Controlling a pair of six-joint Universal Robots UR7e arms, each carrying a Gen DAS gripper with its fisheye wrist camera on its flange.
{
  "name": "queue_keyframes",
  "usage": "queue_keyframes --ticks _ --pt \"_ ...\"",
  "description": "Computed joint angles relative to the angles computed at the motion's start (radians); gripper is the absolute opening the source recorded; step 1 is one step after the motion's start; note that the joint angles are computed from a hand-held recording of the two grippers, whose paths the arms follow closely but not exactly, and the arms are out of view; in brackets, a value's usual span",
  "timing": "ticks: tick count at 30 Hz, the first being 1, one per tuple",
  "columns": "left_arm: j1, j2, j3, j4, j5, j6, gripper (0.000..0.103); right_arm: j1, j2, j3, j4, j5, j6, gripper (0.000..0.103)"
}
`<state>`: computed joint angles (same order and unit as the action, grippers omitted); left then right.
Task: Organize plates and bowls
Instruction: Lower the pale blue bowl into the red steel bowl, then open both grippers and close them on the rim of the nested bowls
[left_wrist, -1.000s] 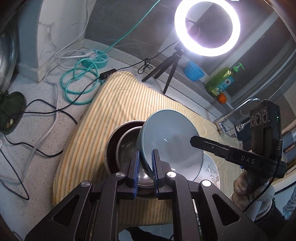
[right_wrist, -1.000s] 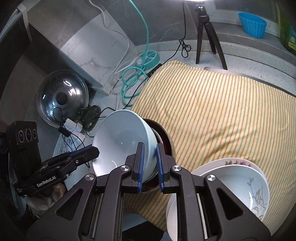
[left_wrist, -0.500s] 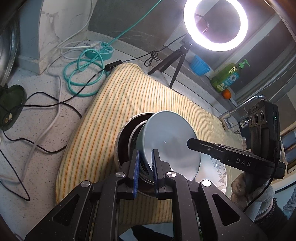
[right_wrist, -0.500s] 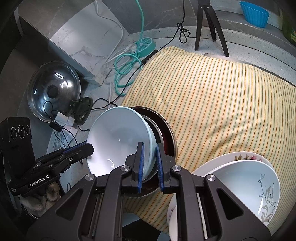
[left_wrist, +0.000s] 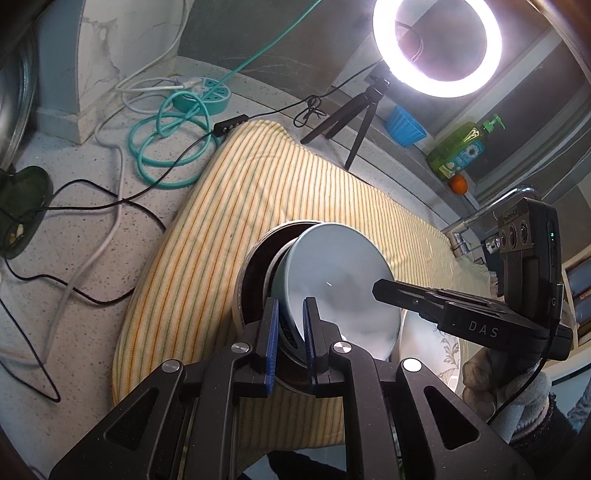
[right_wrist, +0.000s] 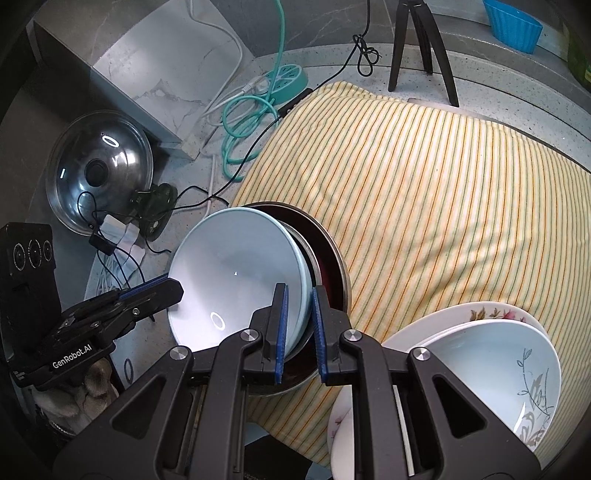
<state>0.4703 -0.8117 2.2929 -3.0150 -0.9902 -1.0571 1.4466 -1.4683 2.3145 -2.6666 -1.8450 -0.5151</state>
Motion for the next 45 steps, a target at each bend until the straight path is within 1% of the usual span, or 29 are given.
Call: queue_keyframes --ticks 2,3,4,5,6,7,8,9,12,15,19,22,29,32,37,41,43,45 --pt "0.002 0.001 -0.004 0.009 -0.001 -0.006 0.015 0.001 0.000 0.002 -0.006 -0.001 -0.007 0.016" --pt "0.002 0.001 -0.005 0.007 -0.001 -0.004 0.016 0.001 -0.002 0.004 -0.010 0.002 -0.012 0.021" --pt "0.001 0.001 -0.005 0.004 0.000 -0.002 0.017 0.002 -0.006 0.005 -0.011 0.009 -0.018 0.030" --pt "-0.002 0.000 -0.004 0.003 0.005 0.001 0.019 0.005 -0.013 0.009 -0.017 0.016 -0.026 0.036" --pt "-0.006 -0.002 -0.005 0.006 0.011 0.002 0.022 0.008 -0.020 0.014 -0.030 0.023 -0.036 0.050" --pt "-0.010 -0.004 -0.004 0.010 0.017 0.001 0.030 0.011 -0.029 0.019 -0.041 0.032 -0.044 0.060" --pt "-0.013 -0.007 -0.003 0.011 0.023 0.000 0.035 0.013 -0.038 0.021 -0.042 0.043 -0.050 0.062" --pt "-0.017 -0.011 0.000 0.010 0.031 -0.001 0.035 0.014 -0.048 0.023 -0.042 0.056 -0.059 0.065" --pt "-0.021 -0.025 0.007 0.013 0.047 -0.010 0.035 0.022 -0.068 0.030 -0.050 0.061 -0.069 0.066" --pt "-0.026 -0.042 0.022 0.015 0.065 -0.029 0.035 0.015 -0.092 0.033 -0.046 0.080 -0.066 0.071" --pt "-0.029 -0.060 0.049 0.013 0.077 -0.064 0.035 -0.013 -0.130 0.039 -0.036 0.103 -0.057 0.071" --pt "-0.030 -0.060 0.071 -0.001 0.080 -0.099 0.035 -0.048 -0.157 0.043 -0.022 0.119 -0.047 0.071" --pt "-0.034 -0.034 0.110 -0.070 0.074 -0.158 0.035 -0.132 -0.190 0.058 -0.017 0.152 -0.014 0.071" --pt "-0.030 -0.023 0.114 -0.090 0.071 -0.162 0.034 -0.161 -0.191 0.061 -0.009 0.164 -0.002 0.070" --pt "-0.022 -0.009 0.109 -0.109 0.068 -0.142 0.032 -0.164 -0.170 0.060 0.008 0.158 -0.007 0.053" --pt "-0.011 0.001 0.100 -0.117 0.053 -0.117 0.025 -0.157 -0.148 0.063 0.013 0.153 -0.012 0.044" --pt "-0.006 0.006 0.096 -0.119 0.052 -0.113 0.024 -0.150 -0.136 0.063 0.006 0.141 -0.015 0.036" --pt "0.000 0.008 0.096 -0.126 0.046 -0.109 0.019 -0.148 -0.127 0.060 0.009 0.137 -0.013 0.032"
